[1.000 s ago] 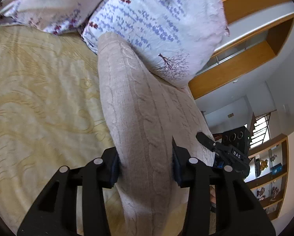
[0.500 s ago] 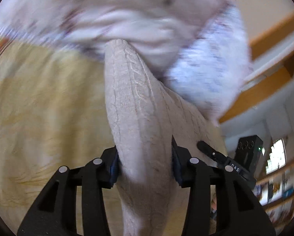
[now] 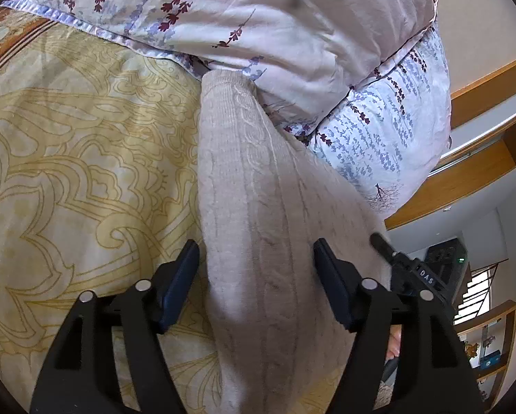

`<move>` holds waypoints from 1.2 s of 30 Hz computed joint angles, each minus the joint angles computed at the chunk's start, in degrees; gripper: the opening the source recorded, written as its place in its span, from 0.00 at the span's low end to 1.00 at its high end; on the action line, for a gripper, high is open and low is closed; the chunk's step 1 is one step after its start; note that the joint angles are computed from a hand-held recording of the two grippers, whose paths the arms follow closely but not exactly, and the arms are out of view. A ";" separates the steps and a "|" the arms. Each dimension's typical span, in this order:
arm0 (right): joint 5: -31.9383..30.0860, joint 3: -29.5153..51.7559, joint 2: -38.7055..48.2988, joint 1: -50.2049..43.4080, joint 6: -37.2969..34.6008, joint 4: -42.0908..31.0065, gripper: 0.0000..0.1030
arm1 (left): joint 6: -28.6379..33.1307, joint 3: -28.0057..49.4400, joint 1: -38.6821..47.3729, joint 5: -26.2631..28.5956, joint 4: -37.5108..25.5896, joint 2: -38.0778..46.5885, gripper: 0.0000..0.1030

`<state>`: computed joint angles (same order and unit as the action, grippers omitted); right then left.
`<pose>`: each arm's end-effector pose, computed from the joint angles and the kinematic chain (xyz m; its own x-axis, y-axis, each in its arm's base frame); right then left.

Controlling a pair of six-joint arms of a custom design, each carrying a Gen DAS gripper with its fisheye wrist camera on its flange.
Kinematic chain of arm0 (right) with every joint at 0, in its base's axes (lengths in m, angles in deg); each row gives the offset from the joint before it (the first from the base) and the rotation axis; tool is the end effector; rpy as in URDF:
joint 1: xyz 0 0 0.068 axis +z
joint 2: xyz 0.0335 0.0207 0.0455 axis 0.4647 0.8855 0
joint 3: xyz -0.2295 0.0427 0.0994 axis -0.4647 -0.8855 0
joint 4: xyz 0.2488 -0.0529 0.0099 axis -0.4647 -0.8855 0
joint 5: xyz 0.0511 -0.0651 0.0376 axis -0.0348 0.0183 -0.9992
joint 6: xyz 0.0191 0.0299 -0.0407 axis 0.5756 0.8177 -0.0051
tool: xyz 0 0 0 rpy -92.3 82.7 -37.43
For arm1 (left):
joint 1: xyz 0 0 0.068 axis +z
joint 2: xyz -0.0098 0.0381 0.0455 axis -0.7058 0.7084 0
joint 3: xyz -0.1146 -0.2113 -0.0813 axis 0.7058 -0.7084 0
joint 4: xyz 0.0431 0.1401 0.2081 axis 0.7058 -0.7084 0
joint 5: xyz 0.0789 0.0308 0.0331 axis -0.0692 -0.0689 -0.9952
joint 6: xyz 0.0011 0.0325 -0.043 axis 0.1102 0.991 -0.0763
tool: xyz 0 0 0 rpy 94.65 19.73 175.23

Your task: Fold small clothes

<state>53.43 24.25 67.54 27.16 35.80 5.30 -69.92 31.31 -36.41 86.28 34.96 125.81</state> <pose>0.2921 0.0146 0.1290 -0.7401 0.3936 -0.5453 -0.0397 0.7839 0.6196 0.3276 0.0223 0.1136 -0.9077 -0.1735 -0.3820 0.1572 0.7034 -0.6931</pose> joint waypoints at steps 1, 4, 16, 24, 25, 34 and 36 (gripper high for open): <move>3.20 0.57 -0.45 0.95 -0.70 -1.42 0.10 | -0.02 -0.16 -0.13 -0.41 0.17 -0.30 0.70; 9.61 4.47 4.08 3.02 -1.93 -6.94 0.10 | 0.21 -0.85 -1.05 -2.70 1.33 -1.62 0.75; 13.39 -5.80 -19.02 7.91 -6.74 -12.76 0.27 | 4.44 -6.99 -0.54 -9.30 3.10 -10.27 0.77; 17.26 -1.79 -8.16 12.22 -7.31 -14.25 0.32 | 3.74 -12.50 -7.07 -24.59 11.78 -13.78 0.84; 16.31 -2.83 -10.42 11.41 -6.06 -14.68 0.32 | 3.81 -12.91 -6.99 -24.82 11.36 -14.84 0.83; 34.98 -17.54 -40.80 18.96 -3.52 -21.41 0.89 | 11.37 -28.01 0.75 -19.57 10.19 -37.05 0.91; 39.87 -18.43 -43.91 22.00 -1.83 -23.99 0.97 | 11.73 -30.27 1.15 -19.98 8.58 -40.51 0.97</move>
<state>93.30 5.81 23.63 49.16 33.97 -18.69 -58.19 1.04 -35.27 66.30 43.54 85.31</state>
